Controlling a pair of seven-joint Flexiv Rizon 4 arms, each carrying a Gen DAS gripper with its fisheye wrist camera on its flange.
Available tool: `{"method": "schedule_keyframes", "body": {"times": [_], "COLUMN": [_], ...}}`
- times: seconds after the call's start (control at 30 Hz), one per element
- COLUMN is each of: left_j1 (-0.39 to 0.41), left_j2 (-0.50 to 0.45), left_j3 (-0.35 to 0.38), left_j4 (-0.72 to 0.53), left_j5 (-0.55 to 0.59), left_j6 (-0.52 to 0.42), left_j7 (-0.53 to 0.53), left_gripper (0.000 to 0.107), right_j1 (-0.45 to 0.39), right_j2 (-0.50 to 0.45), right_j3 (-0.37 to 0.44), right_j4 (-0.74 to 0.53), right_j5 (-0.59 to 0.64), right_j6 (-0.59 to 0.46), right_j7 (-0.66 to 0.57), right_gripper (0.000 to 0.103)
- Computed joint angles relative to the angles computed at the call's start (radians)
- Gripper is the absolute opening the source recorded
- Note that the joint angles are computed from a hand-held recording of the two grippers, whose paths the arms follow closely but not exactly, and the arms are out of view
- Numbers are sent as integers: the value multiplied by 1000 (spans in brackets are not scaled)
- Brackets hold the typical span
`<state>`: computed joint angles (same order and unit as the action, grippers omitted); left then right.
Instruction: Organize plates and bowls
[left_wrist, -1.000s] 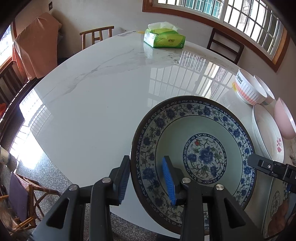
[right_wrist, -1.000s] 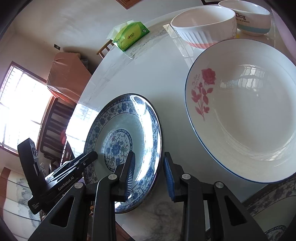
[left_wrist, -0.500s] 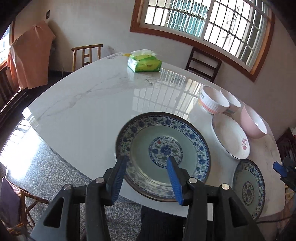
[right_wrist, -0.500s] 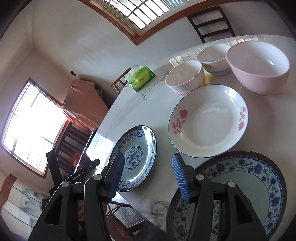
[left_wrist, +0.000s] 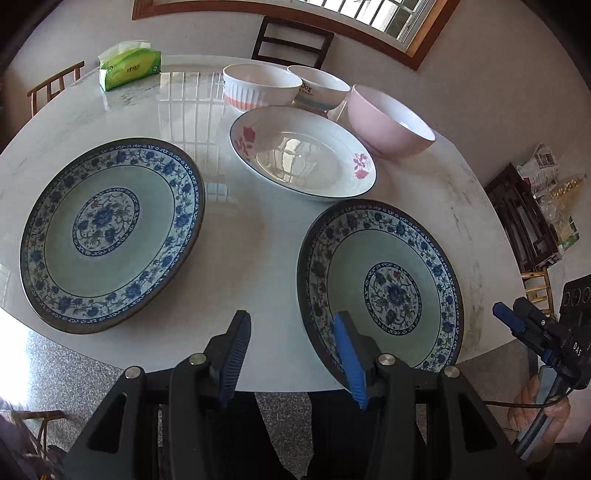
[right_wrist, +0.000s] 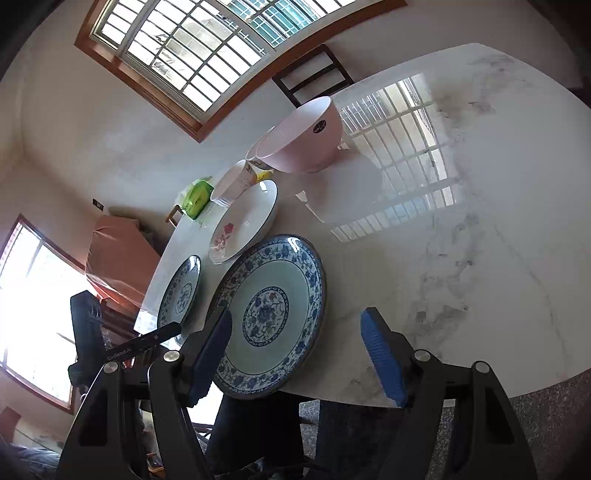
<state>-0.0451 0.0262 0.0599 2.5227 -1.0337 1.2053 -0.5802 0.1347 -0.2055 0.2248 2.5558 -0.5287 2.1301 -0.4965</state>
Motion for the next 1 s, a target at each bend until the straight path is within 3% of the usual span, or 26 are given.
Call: {"method": "schedule_keyframes", "body": {"times": [0.13,0.3,0.57,0.73,0.8,0.87,0.93,1.0], "left_j1": [-5,-13,6,-8,-14,-25,-27,-20], "left_j2": [-28,-53,-84,-96,-96,-97,-102,-104], "left_j3": [-15,-30,-34,-51,-55,-69,-73,-76], "left_j4": [-14,-17,-40,-32,-27,-17,-19,-29], "left_j5": [2,5,24,52,81,69,47,-35], "left_j6": [3,55,-8,59,85,122,127,89], "left_j7": [-30,-40,-89,-98,-96,-62,-64,-23], "left_gripper": [48,48,48,48,47,33,33,27], "right_j1": [-7,-70,-116,-128,-136,-137,-127,-79], "right_j2": [-50,-162,-239,-261,-267,-277,-273,-237], "right_j3": [-2,17,27,24,25,26,23,6], "right_j4": [-7,-65,-121,-138,-148,-162,-173,-166], "right_j5": [-17,-137,-255,-305,-341,-370,-388,-332], "right_j6": [24,85,87,101,96,90,59,-13], "right_j7": [-24,28,71,93,106,119,129,98], "right_gripper": [71,69,66,61,56,51,36,21]}}
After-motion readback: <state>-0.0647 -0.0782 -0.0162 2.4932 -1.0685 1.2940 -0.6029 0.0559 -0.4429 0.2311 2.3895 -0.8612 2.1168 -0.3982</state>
